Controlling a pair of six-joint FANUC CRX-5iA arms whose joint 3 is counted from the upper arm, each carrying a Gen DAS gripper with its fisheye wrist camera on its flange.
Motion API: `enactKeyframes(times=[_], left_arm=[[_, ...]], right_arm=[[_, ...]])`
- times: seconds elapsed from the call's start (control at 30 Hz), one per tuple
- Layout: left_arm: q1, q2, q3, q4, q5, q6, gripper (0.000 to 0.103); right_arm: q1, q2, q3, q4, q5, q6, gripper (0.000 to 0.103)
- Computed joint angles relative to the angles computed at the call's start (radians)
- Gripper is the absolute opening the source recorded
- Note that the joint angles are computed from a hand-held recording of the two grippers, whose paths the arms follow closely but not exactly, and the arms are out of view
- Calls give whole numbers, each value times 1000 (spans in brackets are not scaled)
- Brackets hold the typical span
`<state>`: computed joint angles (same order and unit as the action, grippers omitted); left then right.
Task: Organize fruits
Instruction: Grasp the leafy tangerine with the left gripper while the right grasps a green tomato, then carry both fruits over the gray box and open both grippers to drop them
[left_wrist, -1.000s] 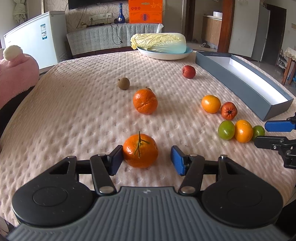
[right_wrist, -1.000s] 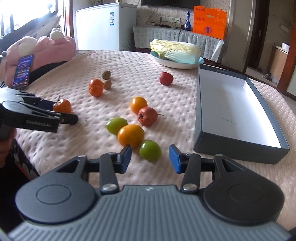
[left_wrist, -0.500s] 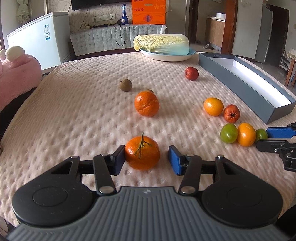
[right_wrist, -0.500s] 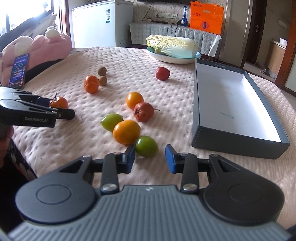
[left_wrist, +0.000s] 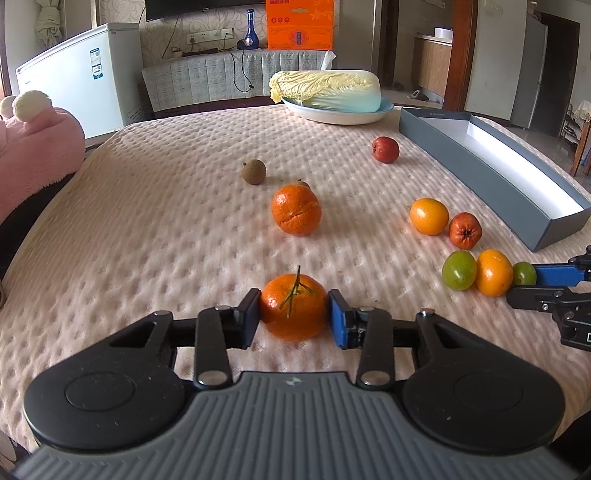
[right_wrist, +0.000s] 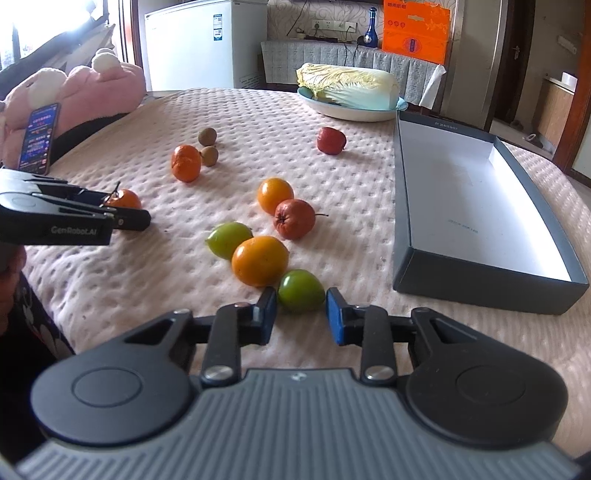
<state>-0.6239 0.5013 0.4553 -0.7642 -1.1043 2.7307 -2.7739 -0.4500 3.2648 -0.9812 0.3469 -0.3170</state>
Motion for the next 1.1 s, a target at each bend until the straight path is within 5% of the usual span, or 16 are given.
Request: enactKeyframes(times=[0.4,1.1], left_arm=[[1,-2,-3,-6,2,2,43],[-22,28,93,-39,-21,33,43]], right_arm=[[2,3,11,-47,7,39,31],[27,40,38,-377,12,386,31]])
